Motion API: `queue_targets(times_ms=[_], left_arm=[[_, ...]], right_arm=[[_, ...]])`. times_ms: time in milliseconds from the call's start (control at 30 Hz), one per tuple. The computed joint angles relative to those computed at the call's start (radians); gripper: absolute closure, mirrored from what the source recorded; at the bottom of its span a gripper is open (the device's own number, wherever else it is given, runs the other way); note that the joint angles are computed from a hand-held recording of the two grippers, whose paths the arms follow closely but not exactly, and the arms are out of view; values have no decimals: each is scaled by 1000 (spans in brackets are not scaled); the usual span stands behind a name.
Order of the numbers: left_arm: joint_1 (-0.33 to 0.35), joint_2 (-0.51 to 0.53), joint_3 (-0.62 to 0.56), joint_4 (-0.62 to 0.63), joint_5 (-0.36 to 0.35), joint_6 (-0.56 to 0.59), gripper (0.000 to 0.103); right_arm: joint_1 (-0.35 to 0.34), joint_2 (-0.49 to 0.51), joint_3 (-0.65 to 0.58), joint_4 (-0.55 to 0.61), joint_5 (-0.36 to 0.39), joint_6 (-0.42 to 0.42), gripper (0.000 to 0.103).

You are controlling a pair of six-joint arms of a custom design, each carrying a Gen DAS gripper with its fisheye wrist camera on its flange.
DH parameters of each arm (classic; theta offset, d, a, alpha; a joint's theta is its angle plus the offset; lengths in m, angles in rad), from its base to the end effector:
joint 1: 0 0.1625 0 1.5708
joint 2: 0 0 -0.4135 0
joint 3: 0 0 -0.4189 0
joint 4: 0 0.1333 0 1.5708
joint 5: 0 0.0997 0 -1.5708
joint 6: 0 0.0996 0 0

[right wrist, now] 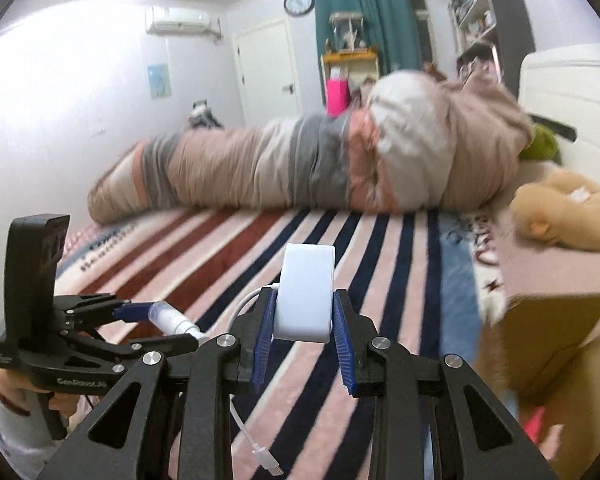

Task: Organize rigid objects
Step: 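Lower the card reader into the box with the right gripper while the left carries the bottle over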

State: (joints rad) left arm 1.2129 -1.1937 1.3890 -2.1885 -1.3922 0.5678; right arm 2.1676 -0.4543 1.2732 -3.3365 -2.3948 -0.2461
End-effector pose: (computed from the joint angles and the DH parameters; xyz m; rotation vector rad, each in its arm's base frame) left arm -0.1018 -0.7032 0.4171 1.2298 2.5877 -0.5839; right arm 0.4830 -0.6038 0.0794 0.4483 -2.1978 1.2709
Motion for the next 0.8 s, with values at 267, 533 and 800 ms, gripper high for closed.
queue_targets(times_ms=[267,533,800], left_arm=[[-102,-13,33,21,-102,6,45],[-202,36,60,32,-121,-12,45],[-244,63,83,36,-104,-6,45]], right_arm=[[4,-143,165,-169,-133,-39,79],[-46,-309,385,-143,-168,109,79],[-94,-405,522,-194,-79,216,79]])
